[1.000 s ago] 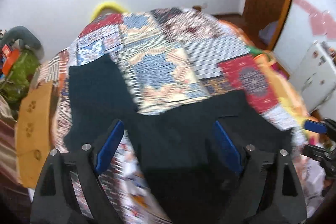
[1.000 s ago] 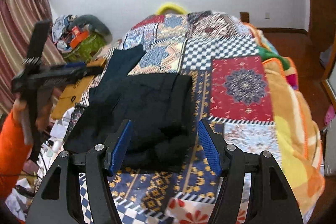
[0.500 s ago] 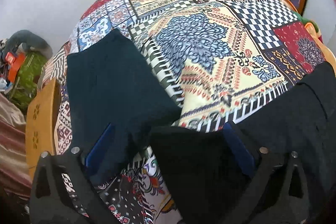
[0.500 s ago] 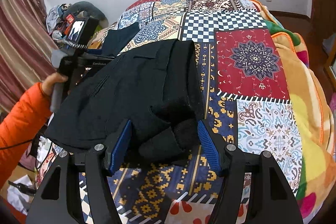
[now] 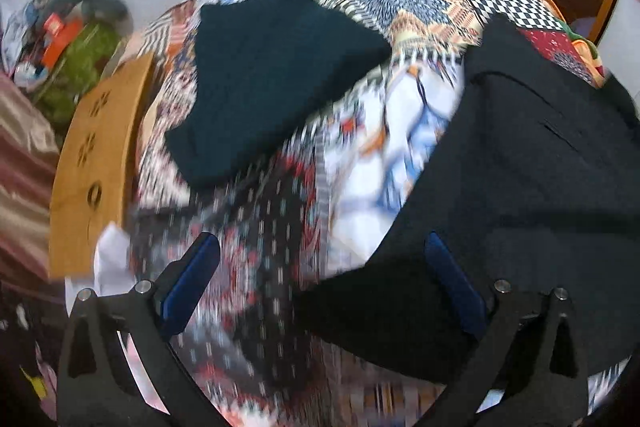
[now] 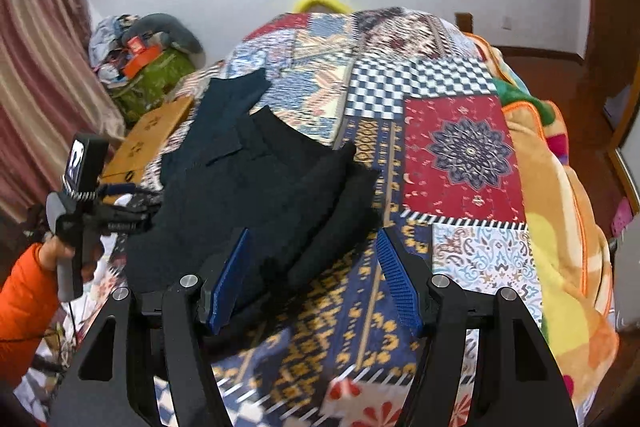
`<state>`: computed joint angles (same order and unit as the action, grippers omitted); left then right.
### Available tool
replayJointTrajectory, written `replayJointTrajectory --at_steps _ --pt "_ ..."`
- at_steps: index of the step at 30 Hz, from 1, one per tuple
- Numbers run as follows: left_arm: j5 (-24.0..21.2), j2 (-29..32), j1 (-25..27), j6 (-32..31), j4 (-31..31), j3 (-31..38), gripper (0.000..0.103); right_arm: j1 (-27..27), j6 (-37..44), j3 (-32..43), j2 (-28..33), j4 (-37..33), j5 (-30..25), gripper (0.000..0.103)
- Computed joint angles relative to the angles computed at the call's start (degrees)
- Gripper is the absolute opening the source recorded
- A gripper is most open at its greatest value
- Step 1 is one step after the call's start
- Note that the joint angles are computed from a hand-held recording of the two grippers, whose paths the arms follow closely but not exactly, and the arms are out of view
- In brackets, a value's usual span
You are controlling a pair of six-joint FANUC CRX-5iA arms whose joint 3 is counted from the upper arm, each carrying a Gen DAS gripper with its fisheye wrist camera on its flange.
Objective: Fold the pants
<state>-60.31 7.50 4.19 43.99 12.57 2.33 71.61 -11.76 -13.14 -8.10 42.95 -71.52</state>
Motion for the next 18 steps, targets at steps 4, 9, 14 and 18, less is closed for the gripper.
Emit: replayJointTrajectory --at_steps 4,9,14,18 --pt "-1.08 -6.34 2.68 -2.42 3.12 -6.97 0.103 1.77 1.16 1.25 1.48 0.40 -0.23 0.061" --pt "4.02 -14.42 4.31 -6.34 9.59 -16.89 0.100 2.67 5.16 1.53 2.68 -2.44 2.08 0.060" --pt "6.47 -15.94 5.19 -7.42 10.82 -19.27 0.100 2.78 7.97 0.58 3.00 -4.47 0.28 0.038" --pt "4.62 -14.66 6.09 -7.20 9.90 -16.88 0.098 2.29 7.29 -1.09 1.15 -5.23 2.66 0.038"
